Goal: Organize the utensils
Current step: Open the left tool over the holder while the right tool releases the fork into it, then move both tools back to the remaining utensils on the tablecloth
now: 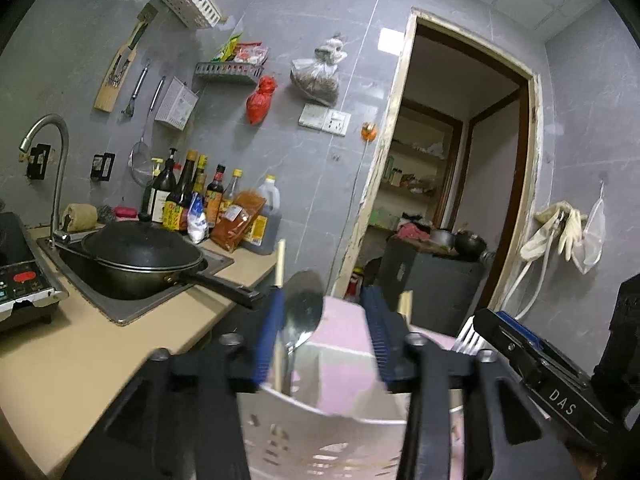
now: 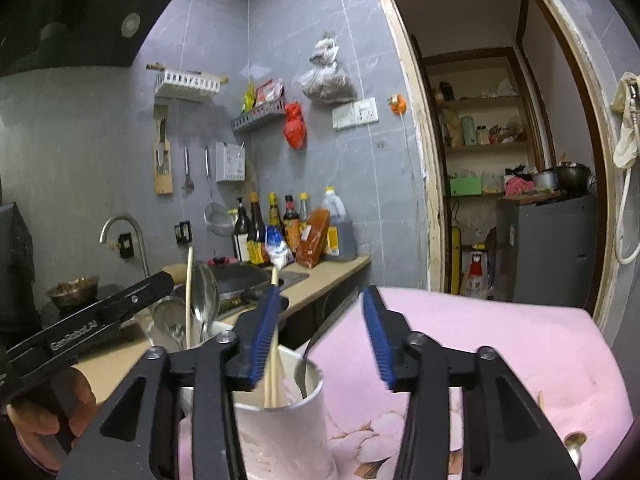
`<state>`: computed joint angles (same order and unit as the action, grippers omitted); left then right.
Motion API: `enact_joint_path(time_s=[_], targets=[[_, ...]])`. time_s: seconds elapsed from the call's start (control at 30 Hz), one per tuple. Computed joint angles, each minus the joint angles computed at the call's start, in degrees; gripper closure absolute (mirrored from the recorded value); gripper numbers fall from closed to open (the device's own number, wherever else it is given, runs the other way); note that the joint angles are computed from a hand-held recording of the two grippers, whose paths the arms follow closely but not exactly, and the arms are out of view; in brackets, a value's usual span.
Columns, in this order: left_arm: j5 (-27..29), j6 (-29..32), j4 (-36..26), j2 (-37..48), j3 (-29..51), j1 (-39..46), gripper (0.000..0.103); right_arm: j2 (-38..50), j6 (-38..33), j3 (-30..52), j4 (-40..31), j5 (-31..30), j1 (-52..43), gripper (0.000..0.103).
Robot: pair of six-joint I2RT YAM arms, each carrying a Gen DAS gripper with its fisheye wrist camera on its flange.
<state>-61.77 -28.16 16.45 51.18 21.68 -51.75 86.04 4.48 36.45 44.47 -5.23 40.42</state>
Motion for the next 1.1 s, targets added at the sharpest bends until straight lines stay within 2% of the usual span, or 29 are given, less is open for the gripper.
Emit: enact_joint_path(time_s=[0.13, 0.23, 0.3, 0.47, 0.53, 0.83, 1.1], targets=[[-1.8, -0.2, -3.6, 1.1, 3.9, -2.4, 0.06, -4.4, -0.2, -1.5, -1.0, 0.4, -1.6, 0.043], [-3.9, 1.0, -3.1, 2.4, 5.8, -4.7, 0.042, -8.3, -0.7, -3.8, -0.7, 0.8, -3.2, 0.028], [-5.1, 2.8, -1.6, 3.9, 6.8, -6.2, 0.036, -11.1, -1.3, -5.5, -0.6, 0.7, -4.6, 0.023], [-5.0, 4.5, -1.9, 9.3, 10.7, -8.3, 0.009, -17.4, -2.2, -9.1, -1.9, -1.5, -10.0, 0.005], [-3.7, 4.7, -0.6, 11.9, 11.8, -8.8, 0.006, -19.6, -2.6, -10.4, -2.5, -2.7, -12.4, 0.0], [2.7, 4.1, 2.3, 24.1, 17.7, -9.2, 0.005, -25.9, -3.2, -14.6, -5.3, -9.3, -25.3, 0.0], [11.0, -0.8, -2.1, 35.4, 25.4, -7.9, 0.005, -25.2, -4.4, -15.6, -9.3, -16.1, -37.7, 0.0]])
